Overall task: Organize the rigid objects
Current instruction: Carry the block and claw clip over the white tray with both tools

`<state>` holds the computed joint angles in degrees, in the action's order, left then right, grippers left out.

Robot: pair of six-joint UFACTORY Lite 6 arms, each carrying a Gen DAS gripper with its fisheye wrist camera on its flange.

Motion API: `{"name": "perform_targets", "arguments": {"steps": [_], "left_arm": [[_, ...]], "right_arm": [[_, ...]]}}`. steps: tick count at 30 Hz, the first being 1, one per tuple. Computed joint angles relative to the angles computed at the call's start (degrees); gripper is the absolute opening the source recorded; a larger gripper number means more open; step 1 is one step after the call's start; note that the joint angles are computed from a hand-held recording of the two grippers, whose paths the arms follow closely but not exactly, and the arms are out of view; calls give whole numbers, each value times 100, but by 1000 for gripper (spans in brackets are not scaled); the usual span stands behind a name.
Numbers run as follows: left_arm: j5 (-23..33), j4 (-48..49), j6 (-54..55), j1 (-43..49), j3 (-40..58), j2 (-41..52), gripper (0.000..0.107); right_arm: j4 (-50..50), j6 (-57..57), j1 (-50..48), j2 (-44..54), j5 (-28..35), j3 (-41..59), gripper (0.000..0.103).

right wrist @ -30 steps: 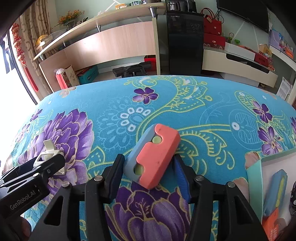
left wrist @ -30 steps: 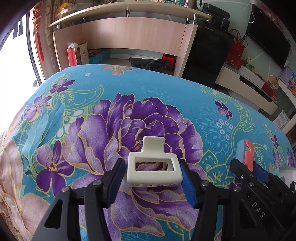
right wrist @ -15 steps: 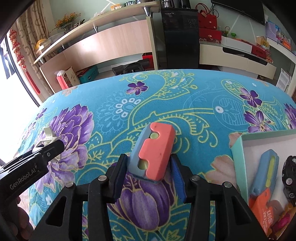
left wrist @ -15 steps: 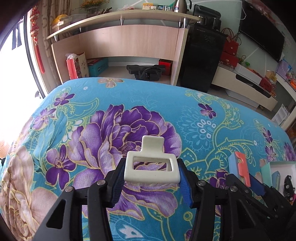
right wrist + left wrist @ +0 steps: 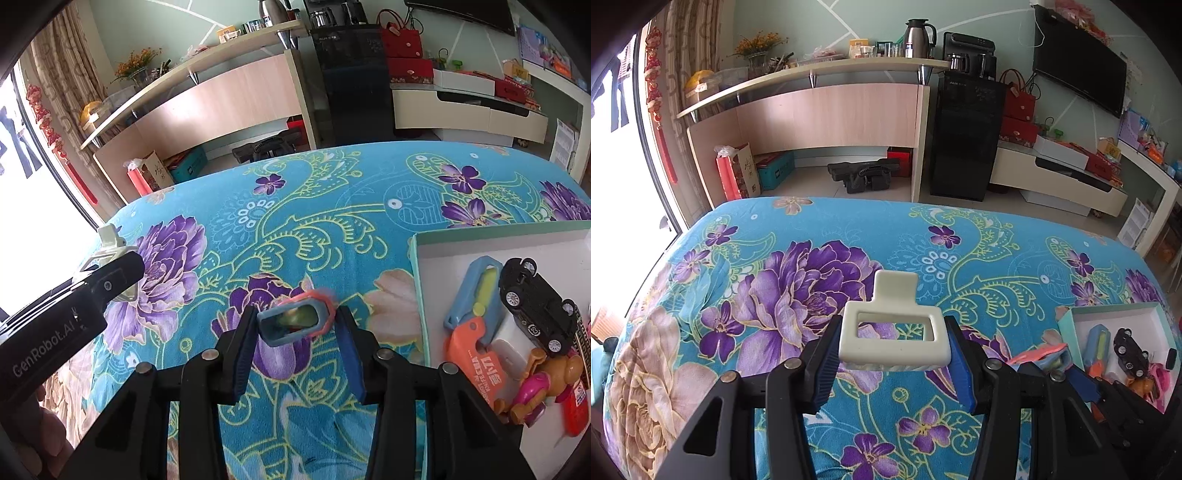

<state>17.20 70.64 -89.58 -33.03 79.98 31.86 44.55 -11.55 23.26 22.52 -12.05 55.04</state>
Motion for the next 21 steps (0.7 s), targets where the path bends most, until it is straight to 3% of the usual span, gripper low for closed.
{"name": "perform_targets", "arguments": {"steps": [4, 5, 6, 18, 21], "left_arm": [[89, 352, -407, -188, -179, -227, 56], [121, 396, -454, -241, -209, -266, 56], [151, 435, -496, -297, -238, -298, 56], [311, 386, -599, -639, -354, -310, 56], [227, 448, -727, -600, -456, -383, 56]], "right_arm": [[-450, 514, -47, -534, -94, -539, 39], [-552, 611, -68, -661, -108, -661, 21], [-506, 568, -82, -777, -130, -771, 19], [-3467, 3433, -593, -1650, -234, -1781, 19], [-3760, 3713, -594, -1809, -251, -1950, 19]]}}
